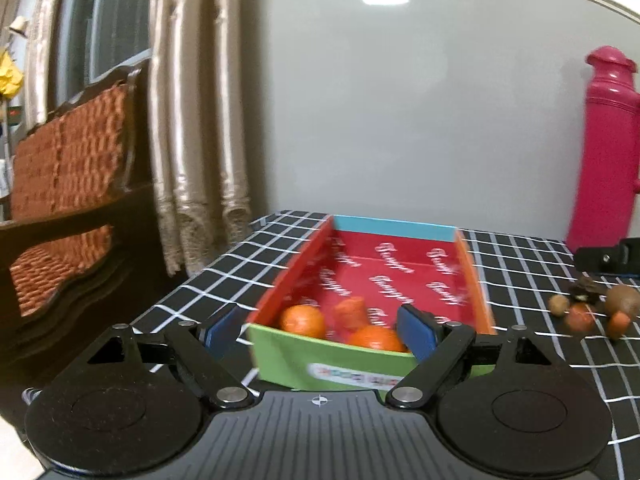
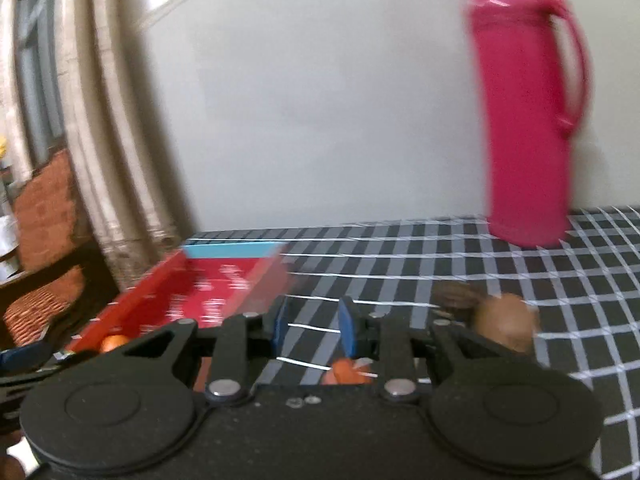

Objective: Organize fruits
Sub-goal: 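Reach the right gripper to another carrot piece and grasp it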

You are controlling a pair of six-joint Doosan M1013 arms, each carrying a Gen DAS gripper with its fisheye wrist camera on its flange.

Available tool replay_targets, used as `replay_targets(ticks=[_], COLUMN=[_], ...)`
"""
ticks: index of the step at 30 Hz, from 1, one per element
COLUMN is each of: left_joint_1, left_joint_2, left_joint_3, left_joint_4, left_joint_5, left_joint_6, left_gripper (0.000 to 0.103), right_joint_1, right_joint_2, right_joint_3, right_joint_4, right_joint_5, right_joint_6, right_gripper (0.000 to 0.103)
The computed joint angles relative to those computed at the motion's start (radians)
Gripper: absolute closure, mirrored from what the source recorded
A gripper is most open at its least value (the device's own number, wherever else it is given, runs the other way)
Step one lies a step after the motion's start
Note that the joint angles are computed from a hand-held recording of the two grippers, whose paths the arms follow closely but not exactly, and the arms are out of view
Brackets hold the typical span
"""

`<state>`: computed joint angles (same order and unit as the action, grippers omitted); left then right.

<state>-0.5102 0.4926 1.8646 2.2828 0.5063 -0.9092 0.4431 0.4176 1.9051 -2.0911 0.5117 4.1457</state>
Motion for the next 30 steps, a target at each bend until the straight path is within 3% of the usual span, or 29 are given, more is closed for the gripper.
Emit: replay_targets(ticks=[2, 5, 7, 10, 15, 21, 25, 30], left_joint_1=[0.008, 0.021, 0.025, 0.039, 0.044, 0.044, 0.040, 0.041], left_joint_2=[0.004, 0.005, 0.006, 0.006, 0.006, 0.004, 0.003, 0.003], left_joint_3=[-0.004, -0.006, -0.004, -0.013, -0.017, -0.014, -0.014, -0.021], left_joint_4=[-0.040, -0.061, -0.060, -0.071, -0.026, 0.041, 0.044, 0.056], left_joint_5=[0.002, -0.003, 0.012, -0.022, -0.057, -0.079, -0.087, -0.114], left_joint_6=[0.030, 0.044, 0.047, 0.027, -0.023, -0.078, -0.079, -0.106], left_gripper=[0.018, 0.018, 0.018, 0.018, 0.018, 0.017, 0.016, 0.016], right_joint_1=[0.006, 0.004, -0.012, -0.024, -0.031, -0.001, 0.005, 0.021], right_joint_2=[0.015, 0.039, 0.046, 0.044, 0.044, 0.055, 0.062, 0.054], right_joint_3=[-0.023, -0.060, -0.066, -0.056, -0.049, -0.051, -0.050, -0.034], right_joint_4=[-0.058, 0.012, 0.023, 0.014, 0.183, 0.401, 0.381, 0.423], right_joint_5=[-0.033, -0.080, -0.117, -0.107, -0.108, -0.008, -0.004, 0.095], right_joint_6=[0.022, -0.066, -0.034, 0.045, -0.104, -0.392, -0.397, -0.443], right_gripper=[0.077, 0.078, 0.071, 0.069, 0.068, 0.042, 0.041, 0.032])
